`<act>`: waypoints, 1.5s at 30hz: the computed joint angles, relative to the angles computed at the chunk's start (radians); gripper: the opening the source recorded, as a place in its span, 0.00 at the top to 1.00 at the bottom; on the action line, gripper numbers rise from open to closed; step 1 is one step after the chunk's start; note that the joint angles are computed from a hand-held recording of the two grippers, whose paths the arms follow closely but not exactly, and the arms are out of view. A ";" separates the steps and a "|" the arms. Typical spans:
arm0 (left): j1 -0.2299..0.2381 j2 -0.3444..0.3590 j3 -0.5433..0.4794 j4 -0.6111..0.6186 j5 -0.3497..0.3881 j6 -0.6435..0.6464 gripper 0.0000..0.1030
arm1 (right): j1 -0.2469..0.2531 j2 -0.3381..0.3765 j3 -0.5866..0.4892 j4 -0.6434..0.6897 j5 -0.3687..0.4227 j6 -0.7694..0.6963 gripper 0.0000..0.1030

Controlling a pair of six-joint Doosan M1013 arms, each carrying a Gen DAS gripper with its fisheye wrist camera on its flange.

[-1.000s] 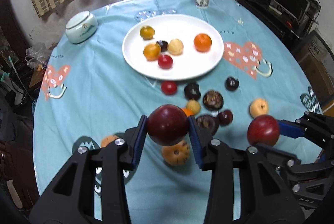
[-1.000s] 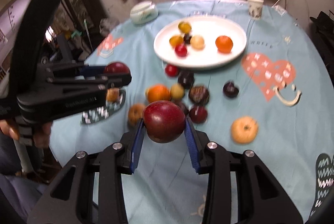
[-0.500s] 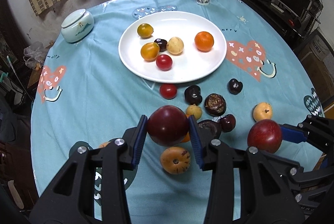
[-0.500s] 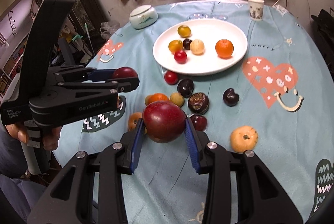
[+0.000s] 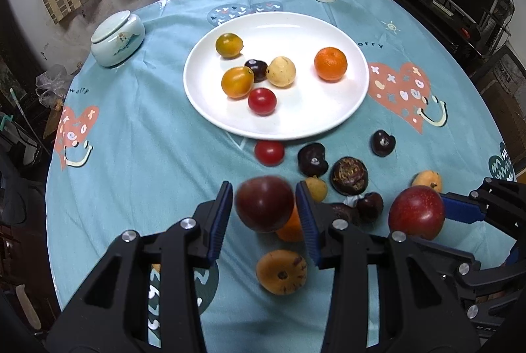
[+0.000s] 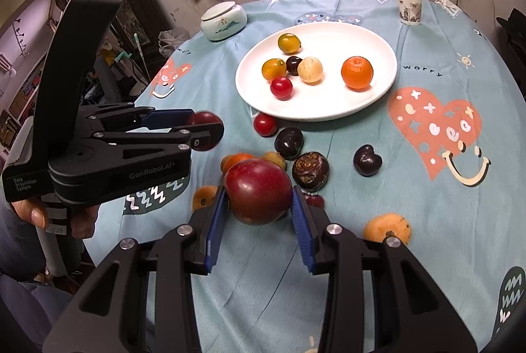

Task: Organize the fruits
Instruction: 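Carry both plums over the white plate and open both tools to release them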

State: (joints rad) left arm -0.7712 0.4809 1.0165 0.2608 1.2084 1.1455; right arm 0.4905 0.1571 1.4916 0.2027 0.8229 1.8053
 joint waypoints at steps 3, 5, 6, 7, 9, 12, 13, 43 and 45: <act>0.002 0.008 -0.017 0.010 -0.003 0.003 0.60 | -0.007 0.011 -0.013 0.004 0.006 -0.013 0.62; 0.003 0.012 -0.027 0.015 -0.010 0.004 0.60 | -0.011 0.015 -0.019 0.003 0.004 -0.015 0.62; 0.004 0.015 -0.032 0.016 -0.011 0.007 0.60 | -0.014 0.016 -0.020 0.006 0.002 -0.018 0.62; 0.007 0.018 -0.038 0.014 -0.011 0.009 0.60 | -0.016 0.018 -0.022 0.004 0.000 -0.018 0.62; 0.017 0.018 -0.043 -0.003 -0.020 0.013 0.60 | -0.020 0.020 -0.027 0.000 -0.002 -0.019 0.62; 0.048 0.002 -0.030 -0.048 -0.050 -0.008 0.60 | -0.026 0.019 -0.029 -0.006 -0.008 -0.015 0.62; 0.066 -0.008 -0.017 -0.070 -0.063 -0.021 0.60 | -0.027 0.018 -0.028 -0.010 -0.011 -0.011 0.62; 0.282 0.357 -0.477 -0.150 0.202 -0.017 0.64 | -0.046 0.072 -0.049 0.006 0.059 0.080 0.62; 0.279 0.333 -0.445 -0.138 0.181 -0.031 0.64 | -0.043 0.074 -0.054 0.003 0.062 0.074 0.62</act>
State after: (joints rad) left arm -0.4925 0.8139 0.5720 0.1223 1.3889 1.1147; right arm 0.4476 0.2311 1.4380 0.2053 0.8854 1.8788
